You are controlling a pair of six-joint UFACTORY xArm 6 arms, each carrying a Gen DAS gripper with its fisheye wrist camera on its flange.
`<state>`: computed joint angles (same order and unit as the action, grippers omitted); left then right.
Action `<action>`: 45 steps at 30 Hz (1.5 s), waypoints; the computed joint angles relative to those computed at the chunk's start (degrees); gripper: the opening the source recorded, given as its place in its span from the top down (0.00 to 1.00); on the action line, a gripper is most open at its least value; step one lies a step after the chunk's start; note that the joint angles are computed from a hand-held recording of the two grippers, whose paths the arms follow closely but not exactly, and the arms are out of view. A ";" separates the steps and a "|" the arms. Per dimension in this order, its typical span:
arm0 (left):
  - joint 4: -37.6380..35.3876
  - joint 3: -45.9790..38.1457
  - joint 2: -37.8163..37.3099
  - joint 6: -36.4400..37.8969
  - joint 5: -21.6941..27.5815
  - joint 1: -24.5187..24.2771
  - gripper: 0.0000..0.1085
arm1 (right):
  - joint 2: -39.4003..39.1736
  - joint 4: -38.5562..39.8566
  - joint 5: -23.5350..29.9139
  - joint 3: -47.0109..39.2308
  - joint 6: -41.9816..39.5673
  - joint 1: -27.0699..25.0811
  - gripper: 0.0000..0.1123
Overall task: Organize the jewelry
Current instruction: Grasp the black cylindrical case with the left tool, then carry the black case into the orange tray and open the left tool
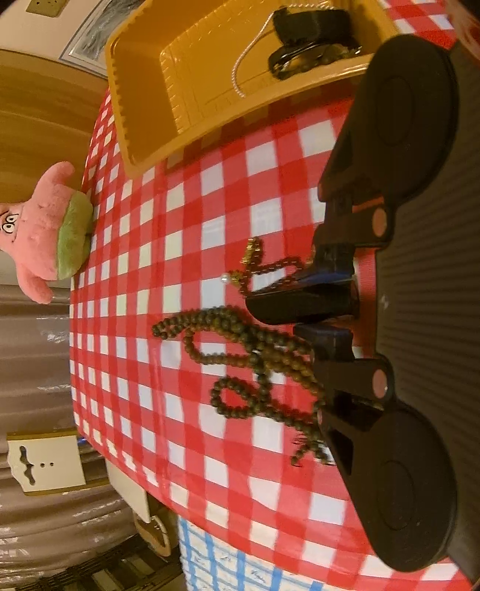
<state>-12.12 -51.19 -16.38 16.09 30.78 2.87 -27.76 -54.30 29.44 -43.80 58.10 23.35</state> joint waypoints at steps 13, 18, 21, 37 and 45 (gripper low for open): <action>0.53 0.15 -0.92 0.60 2.75 0.18 0.75 | 0.59 -0.07 -0.44 -0.26 -0.39 -0.28 0.98; 1.80 0.09 -0.52 0.42 1.33 0.26 0.82 | 0.68 -0.06 -0.44 -0.32 -0.19 -0.20 0.98; -0.31 -0.32 -1.22 1.60 1.75 0.65 0.83 | 0.75 -0.35 -0.54 -0.34 -0.05 -0.18 0.98; -30.08 -9.08 -2.61 12.38 19.33 -5.27 0.83 | 1.02 0.02 -0.55 -1.11 -0.96 0.02 0.97; -32.12 -11.39 1.55 9.78 20.79 -11.34 0.83 | 0.90 0.37 -0.60 -1.13 -1.64 0.04 0.97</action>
